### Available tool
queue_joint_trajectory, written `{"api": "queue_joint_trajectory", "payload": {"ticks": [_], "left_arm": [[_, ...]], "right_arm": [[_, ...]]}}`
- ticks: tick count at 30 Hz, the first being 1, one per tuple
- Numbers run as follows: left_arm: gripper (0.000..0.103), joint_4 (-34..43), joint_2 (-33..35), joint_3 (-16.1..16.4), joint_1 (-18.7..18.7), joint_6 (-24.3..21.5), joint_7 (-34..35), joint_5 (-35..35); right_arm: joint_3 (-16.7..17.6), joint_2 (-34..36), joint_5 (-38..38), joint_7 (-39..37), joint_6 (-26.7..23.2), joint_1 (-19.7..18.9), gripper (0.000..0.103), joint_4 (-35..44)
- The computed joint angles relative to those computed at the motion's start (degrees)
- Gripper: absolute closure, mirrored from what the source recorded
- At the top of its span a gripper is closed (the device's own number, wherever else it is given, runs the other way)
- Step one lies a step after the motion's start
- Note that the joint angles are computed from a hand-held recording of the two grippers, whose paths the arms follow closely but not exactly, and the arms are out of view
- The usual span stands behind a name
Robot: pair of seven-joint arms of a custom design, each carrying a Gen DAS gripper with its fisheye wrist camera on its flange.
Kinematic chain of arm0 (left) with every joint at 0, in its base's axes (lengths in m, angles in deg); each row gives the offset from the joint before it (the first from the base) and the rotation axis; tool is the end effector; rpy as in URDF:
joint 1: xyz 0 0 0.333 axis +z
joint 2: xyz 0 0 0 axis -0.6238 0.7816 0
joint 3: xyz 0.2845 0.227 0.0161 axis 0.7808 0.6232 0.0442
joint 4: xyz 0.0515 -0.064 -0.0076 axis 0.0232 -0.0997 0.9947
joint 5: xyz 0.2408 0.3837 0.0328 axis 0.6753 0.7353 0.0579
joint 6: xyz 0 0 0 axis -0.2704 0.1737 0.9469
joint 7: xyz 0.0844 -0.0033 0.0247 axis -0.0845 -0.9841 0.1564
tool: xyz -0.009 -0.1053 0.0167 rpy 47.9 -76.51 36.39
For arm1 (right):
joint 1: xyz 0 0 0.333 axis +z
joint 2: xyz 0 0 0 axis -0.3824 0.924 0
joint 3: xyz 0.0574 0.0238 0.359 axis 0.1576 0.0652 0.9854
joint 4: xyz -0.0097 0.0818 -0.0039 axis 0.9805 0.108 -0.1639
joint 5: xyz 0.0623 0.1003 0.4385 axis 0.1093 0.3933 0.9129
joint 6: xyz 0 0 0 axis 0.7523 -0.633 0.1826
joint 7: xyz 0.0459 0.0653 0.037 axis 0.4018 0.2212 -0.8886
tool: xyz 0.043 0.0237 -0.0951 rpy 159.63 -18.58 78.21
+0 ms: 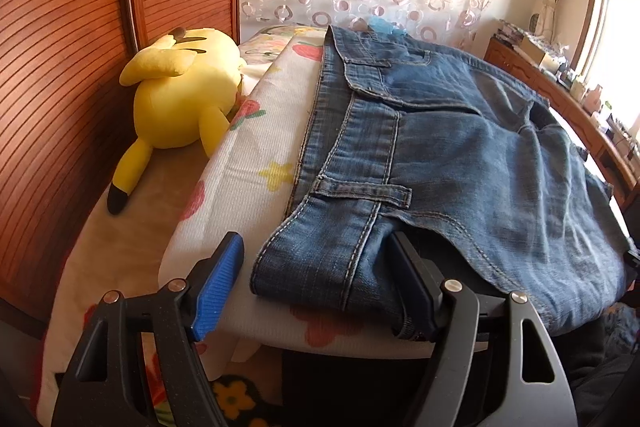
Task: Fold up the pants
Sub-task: 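Close the right tool on the leg hem while the left tool closes on the waistband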
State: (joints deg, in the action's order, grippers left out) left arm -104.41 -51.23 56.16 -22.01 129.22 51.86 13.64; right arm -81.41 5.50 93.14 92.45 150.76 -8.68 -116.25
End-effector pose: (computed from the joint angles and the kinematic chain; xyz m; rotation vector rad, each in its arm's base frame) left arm 0.8000 -0.0821 0.3532 -1.5641 2.1312 -0.9611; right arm 0.5803 -0.0134 0.2911 -1.4711 2.0486 -0.7697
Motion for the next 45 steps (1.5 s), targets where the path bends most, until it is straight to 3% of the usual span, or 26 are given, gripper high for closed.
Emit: {"api": "queue_joint_trajectory", "payload": {"ticks": [3,6,10,16,20,25,30,34,37,40,45], "left_arm": [[0.029,-0.8,-0.2,-1.8,1.8,1.3,1.0,-0.8],[0.031,-1.2,0.0,-4.2,3.9,1.7,1.9,-1.8],[0.034,-2.3,0.0,-7.8,7.2,3.1,3.6,-3.0],[0.035,-3.7,-0.2,-11.4,10.9,4.5,5.0,-2.9],[0.044,-2.6,-0.3,-8.3,8.7,2.2,3.3,-1.5],[0.044,-1.0,-0.3,-3.1,4.0,-1.3,2.1,-1.1],[0.045,-1.2,-0.5,-1.3,2.0,-0.9,2.8,-1.5],[0.063,-1.4,-0.4,-2.6,2.7,-0.8,4.6,-2.3],[0.081,-2.2,-1.4,0.4,0.2,1.5,2.5,-0.2],[0.094,-2.4,-1.2,-3.0,3.2,1.1,4.5,-1.6],[0.095,-4.1,-2.3,-7.2,6.4,3.6,7.0,-2.0]], "right_arm": [[-1.7,0.5,1.7,-2.0,-0.9,1.9,0.068,1.1],[0.3,1.4,-1.9,-0.1,-1.5,-0.9,0.084,2.3],[-0.8,1.8,-2.8,0.3,-1.8,0.1,0.092,3.0],[-0.8,2.0,-3.3,0.2,0.6,0.1,0.094,3.5],[-1.0,2.4,-2.1,-1.0,0.9,0.7,0.094,4.1],[-0.4,2.5,-1.9,-1.2,1.0,0.2,0.094,4.4],[-2.0,2.3,0.0,-3.3,-0.2,1.8,0.094,5.0],[-1.6,2.3,0.0,-3.2,0.0,1.3,0.094,5.1],[-1.0,2.3,-0.4,-2.8,0.2,0.8,0.094,5.1],[1.1,2.1,-2.9,-0.8,1.2,-1.6,0.094,4.6],[3.7,1.4,-8.0,3.0,3.4,-5.1,0.095,4.0]]}}
